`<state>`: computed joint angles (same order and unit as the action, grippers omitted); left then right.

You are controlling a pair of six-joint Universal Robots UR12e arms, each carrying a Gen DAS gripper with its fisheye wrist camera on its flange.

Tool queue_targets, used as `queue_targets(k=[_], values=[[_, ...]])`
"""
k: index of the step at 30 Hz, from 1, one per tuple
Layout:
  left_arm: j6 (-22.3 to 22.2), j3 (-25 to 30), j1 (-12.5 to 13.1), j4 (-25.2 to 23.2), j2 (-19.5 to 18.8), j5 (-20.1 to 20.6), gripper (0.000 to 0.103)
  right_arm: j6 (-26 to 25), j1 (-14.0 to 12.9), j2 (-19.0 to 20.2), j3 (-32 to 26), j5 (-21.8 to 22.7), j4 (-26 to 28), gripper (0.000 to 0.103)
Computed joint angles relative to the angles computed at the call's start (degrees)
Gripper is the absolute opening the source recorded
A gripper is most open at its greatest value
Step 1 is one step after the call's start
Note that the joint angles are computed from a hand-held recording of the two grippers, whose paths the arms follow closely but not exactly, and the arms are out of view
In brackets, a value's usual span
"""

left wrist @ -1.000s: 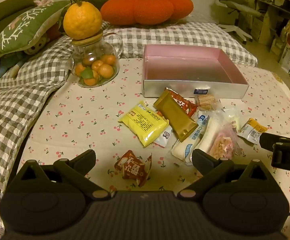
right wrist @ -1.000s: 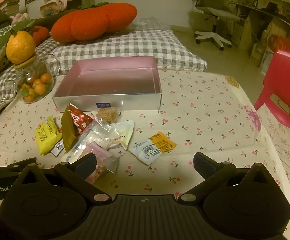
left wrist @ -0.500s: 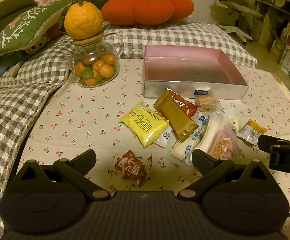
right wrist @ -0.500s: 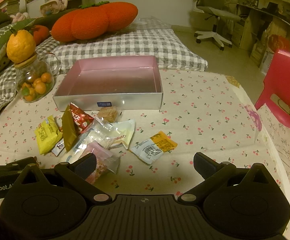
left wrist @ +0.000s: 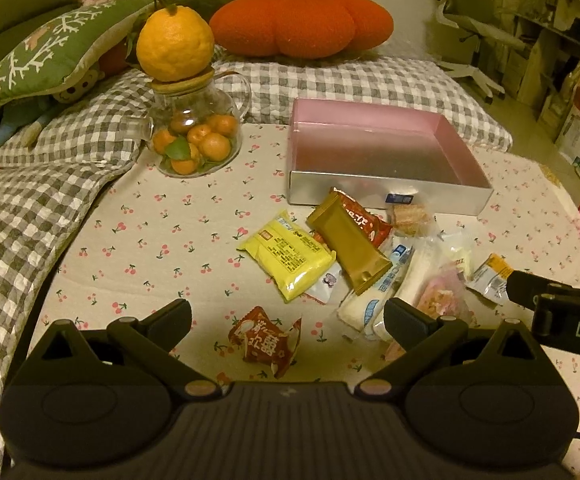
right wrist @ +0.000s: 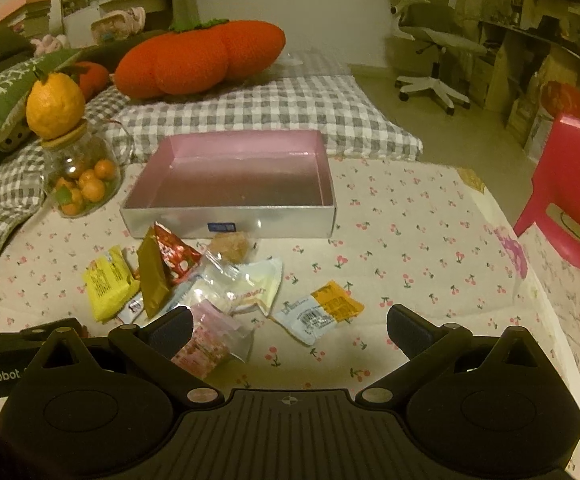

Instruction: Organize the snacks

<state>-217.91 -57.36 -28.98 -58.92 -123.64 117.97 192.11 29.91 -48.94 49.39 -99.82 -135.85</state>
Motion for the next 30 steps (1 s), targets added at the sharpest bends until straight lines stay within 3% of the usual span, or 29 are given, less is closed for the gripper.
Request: queue_targets(k=[30], values=[[1.0,0.0,-0.2,-0.1,0.0,1.6,0.103,0.1,0.1,0.2,-0.3,0.5,0.5,0.103]])
